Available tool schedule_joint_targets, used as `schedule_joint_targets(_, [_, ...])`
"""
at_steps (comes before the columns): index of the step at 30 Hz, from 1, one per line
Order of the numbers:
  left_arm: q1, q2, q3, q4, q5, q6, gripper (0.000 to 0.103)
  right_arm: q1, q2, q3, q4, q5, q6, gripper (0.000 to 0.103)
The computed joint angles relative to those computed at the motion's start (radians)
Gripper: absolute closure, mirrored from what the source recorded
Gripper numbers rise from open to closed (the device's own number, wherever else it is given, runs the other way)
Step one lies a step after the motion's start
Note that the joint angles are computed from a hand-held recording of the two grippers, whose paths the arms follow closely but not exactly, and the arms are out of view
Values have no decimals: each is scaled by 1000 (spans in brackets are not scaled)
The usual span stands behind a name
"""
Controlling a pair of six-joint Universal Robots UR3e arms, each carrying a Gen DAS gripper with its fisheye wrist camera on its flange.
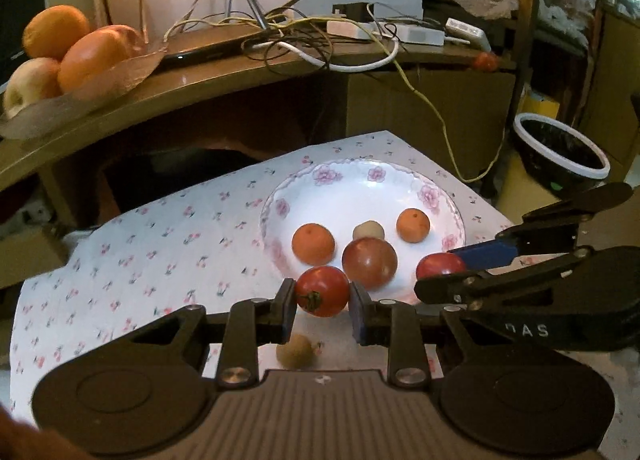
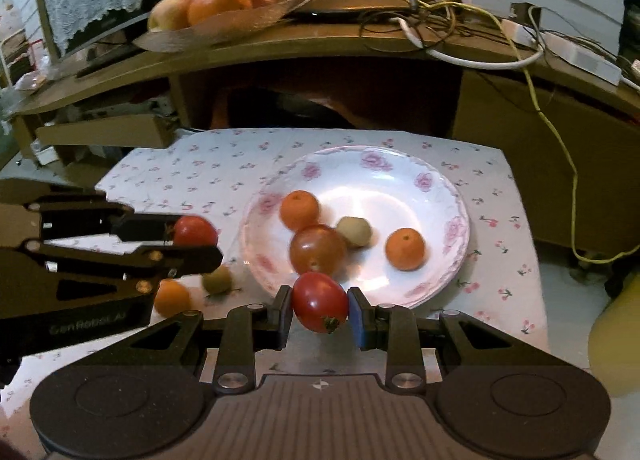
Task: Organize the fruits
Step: 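Carry both red tomatoes over the white plate and open both tools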
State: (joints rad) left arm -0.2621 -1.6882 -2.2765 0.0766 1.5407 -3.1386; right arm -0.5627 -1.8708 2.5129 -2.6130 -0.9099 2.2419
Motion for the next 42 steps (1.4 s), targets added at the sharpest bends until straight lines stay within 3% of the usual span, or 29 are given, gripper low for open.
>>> schedule_joint_targets(11, [-13, -150, 111, 8, 23, -1, 69, 65, 207, -57, -216, -71, 82, 72])
schedule_joint_targets(21, [-18, -196, 148, 19, 33, -7, 69, 107, 315, -92, -318, -99, 134, 71])
schedule_joint_targets(42, [10, -93, 117, 25, 34, -37, 64, -2, 232, -71, -323, 35, 187, 65])
